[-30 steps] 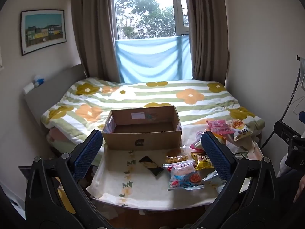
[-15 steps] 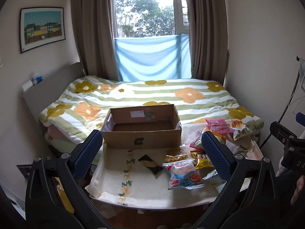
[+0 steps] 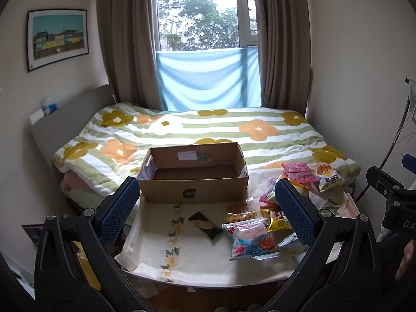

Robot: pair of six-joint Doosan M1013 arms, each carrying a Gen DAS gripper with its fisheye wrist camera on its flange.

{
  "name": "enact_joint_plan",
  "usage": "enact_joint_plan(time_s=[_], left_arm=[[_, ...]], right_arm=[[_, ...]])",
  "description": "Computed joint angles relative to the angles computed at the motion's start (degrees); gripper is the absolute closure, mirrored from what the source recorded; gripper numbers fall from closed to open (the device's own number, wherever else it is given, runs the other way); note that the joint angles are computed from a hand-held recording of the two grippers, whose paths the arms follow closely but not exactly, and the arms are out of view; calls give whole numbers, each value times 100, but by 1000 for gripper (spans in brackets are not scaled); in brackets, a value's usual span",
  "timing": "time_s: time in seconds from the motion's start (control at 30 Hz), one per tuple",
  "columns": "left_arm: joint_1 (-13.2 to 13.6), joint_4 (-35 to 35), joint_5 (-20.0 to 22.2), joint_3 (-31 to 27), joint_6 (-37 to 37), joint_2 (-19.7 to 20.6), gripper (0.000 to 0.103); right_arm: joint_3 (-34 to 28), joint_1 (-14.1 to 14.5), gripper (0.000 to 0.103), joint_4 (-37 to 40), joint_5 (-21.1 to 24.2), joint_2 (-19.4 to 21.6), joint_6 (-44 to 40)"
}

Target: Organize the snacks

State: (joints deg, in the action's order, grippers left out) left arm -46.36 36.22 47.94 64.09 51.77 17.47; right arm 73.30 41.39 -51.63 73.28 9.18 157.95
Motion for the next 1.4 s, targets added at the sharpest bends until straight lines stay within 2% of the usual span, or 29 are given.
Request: enact_joint_plan(time_s=[1.4], left_arm=[[-7, -13, -23, -79, -5, 68, 0]], right_arm=[[49, -75, 0, 60, -93, -29, -16]])
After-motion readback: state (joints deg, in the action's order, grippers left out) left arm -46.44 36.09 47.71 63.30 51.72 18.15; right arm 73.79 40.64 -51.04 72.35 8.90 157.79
